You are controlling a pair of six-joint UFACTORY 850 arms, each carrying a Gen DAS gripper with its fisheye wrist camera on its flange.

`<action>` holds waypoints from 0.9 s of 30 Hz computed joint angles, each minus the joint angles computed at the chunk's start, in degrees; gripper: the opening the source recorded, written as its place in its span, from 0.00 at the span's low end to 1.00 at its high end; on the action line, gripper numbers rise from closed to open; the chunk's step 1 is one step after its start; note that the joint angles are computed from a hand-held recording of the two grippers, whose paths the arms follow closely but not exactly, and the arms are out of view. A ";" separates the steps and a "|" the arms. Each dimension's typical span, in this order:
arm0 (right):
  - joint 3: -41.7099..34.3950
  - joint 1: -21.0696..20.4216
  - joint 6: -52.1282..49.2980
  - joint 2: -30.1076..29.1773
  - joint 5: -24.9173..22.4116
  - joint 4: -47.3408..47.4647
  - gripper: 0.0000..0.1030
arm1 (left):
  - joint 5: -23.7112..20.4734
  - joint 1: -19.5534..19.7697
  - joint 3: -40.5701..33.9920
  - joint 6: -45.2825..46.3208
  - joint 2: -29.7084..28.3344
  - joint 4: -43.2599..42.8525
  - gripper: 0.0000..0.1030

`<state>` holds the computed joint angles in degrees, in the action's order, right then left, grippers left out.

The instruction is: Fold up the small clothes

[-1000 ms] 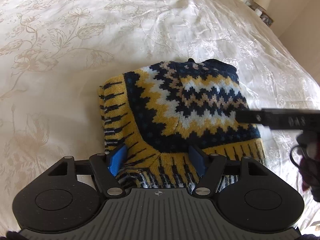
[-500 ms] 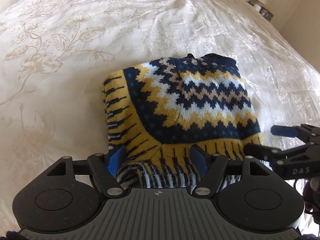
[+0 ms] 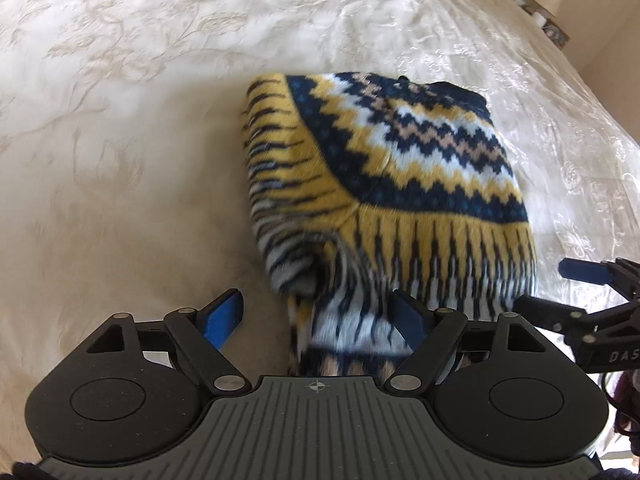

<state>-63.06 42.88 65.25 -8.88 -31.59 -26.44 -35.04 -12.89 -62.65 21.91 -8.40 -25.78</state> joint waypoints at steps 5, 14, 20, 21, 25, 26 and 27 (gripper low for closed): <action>1.71 1.38 3.34 2.54 1.42 -2.98 0.99 | 1.32 0.56 2.79 -1.83 4.56 0.39 0.77; 3.04 3.69 13.51 6.68 0.53 -13.47 0.99 | 5.20 -0.23 3.98 -5.55 12.18 0.83 0.79; 3.11 5.03 20.03 8.69 -1.36 -18.08 0.99 | 6.53 -2.73 2.61 -7.40 14.70 5.04 0.85; 3.06 5.14 20.56 9.03 -1.43 -18.15 0.99 | 6.45 -3.42 2.17 -9.85 15.05 7.71 0.85; 2.33 6.49 21.90 9.90 -3.43 -19.03 0.99 | 5.26 -4.87 0.31 -18.61 15.66 14.51 0.84; 2.28 6.82 22.47 10.14 -3.79 -19.47 0.99 | 5.14 -5.02 0.03 -20.25 15.83 15.55 0.84; 2.27 7.13 23.16 10.37 -4.07 -19.94 0.99 | 4.64 -5.28 -0.42 -22.84 15.88 17.60 0.84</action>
